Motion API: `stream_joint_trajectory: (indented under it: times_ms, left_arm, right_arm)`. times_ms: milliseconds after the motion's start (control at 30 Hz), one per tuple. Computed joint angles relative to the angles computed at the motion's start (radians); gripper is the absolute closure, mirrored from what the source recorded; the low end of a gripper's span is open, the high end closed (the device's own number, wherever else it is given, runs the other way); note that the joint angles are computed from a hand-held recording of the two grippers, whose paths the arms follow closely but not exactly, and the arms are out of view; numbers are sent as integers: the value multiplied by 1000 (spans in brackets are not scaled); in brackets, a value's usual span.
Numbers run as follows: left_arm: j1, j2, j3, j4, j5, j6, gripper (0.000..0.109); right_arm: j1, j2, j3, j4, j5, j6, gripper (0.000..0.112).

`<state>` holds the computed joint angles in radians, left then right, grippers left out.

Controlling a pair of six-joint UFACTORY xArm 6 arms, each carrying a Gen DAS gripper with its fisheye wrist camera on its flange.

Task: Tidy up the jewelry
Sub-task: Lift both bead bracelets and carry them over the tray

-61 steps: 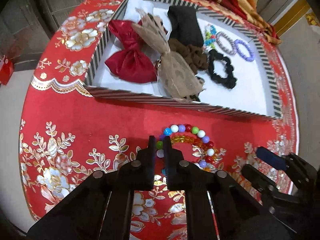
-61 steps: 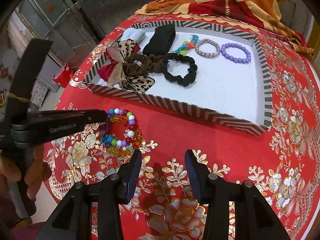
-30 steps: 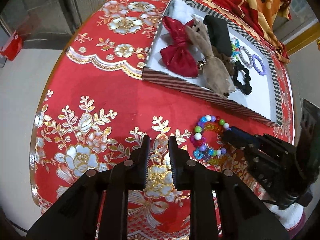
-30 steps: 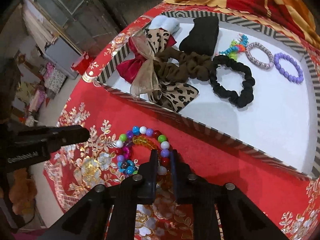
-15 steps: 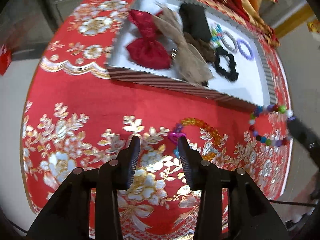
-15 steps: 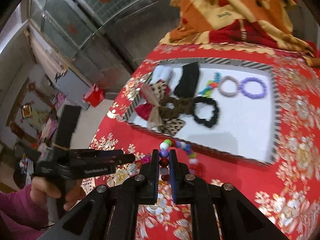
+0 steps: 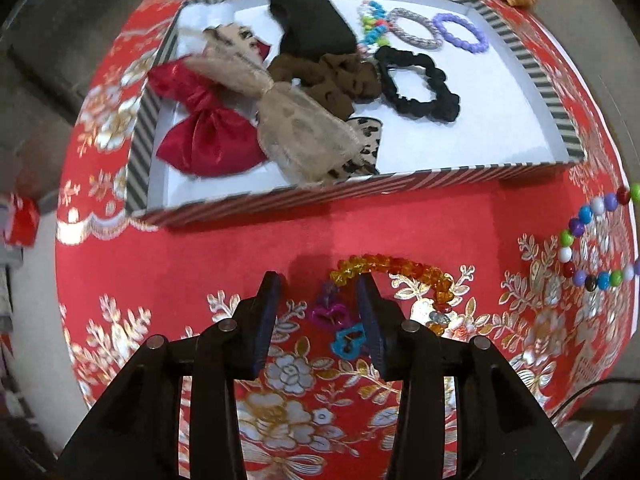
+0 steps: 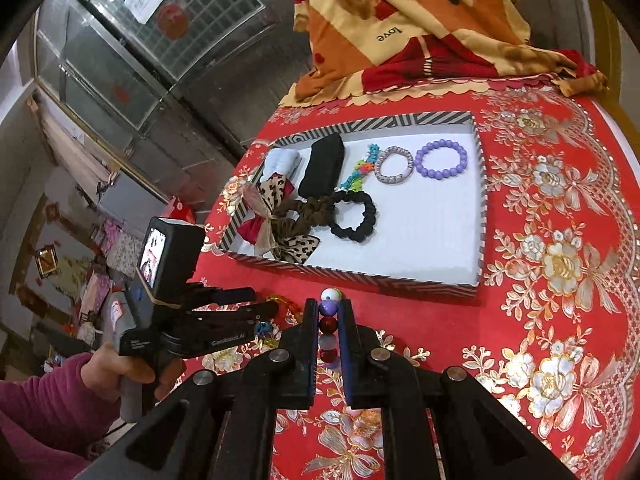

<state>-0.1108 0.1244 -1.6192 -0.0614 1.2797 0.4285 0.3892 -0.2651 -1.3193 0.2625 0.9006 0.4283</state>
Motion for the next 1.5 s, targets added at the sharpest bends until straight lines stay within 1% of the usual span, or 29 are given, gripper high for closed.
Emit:
stream_joint_trajectory:
  times_ms: [67, 100, 133, 167, 200, 233, 267, 300, 367, 467, 567, 733, 833, 1100, 1500]
  left_arm:
    - [-6, 2, 0, 8, -11, 26, 70]
    - [-10, -3, 10, 10, -24, 39, 73]
    - [-15, -4, 11, 4, -26, 50, 85]
    - [-19, 6, -1, -19, -13, 61, 92]
    - [-25, 11, -6, -28, -8, 62, 99]
    - [-30, 6, 2, -23, -18, 57, 100]
    - [-32, 5, 4, -22, -19, 52, 100]
    - [-28, 16, -13, -41, 5, 45, 101]
    - [-11, 33, -57, -106, 80, 31, 101]
    - [-3, 25, -77, -132, 79, 33, 101]
    - [4, 32, -137, -176, 116, 27, 101]
    - [-10, 4, -184, -201, 124, 20, 101]
    - [7, -9, -215, -222, 134, 43, 101]
    - [-4, 21, -316, -247, 131, 48, 101]
    - [-89, 110, -448, -235, 135, 6, 101]
  right_arm:
    - [-4, -2, 2, 7, -4, -5, 104]
    - [-6, -2, 1, 8, -6, -8, 104]
    - [-7, -1, -1, 9, -8, -10, 104]
    - [-9, 1, -3, 11, -8, -12, 104]
    - [-11, 3, -5, 13, -7, -14, 104]
    - [-11, 3, -7, 12, -5, -16, 104]
    - [-11, 5, -11, 9, -3, -18, 104]
    - [-12, 7, -16, 7, 0, -19, 104]
    - [-14, 5, -19, 6, 2, -23, 104]
    - [-18, 4, -31, 2, 7, -27, 104]
    - [-19, 7, -49, -9, 11, -26, 104]
    - [-21, 18, -82, -28, 16, -31, 104]
    - [-27, 30, -105, -34, 23, -38, 104]
    - [-37, 49, -147, -62, 38, -45, 104]
    - [-92, 91, -208, -86, 78, -75, 104]
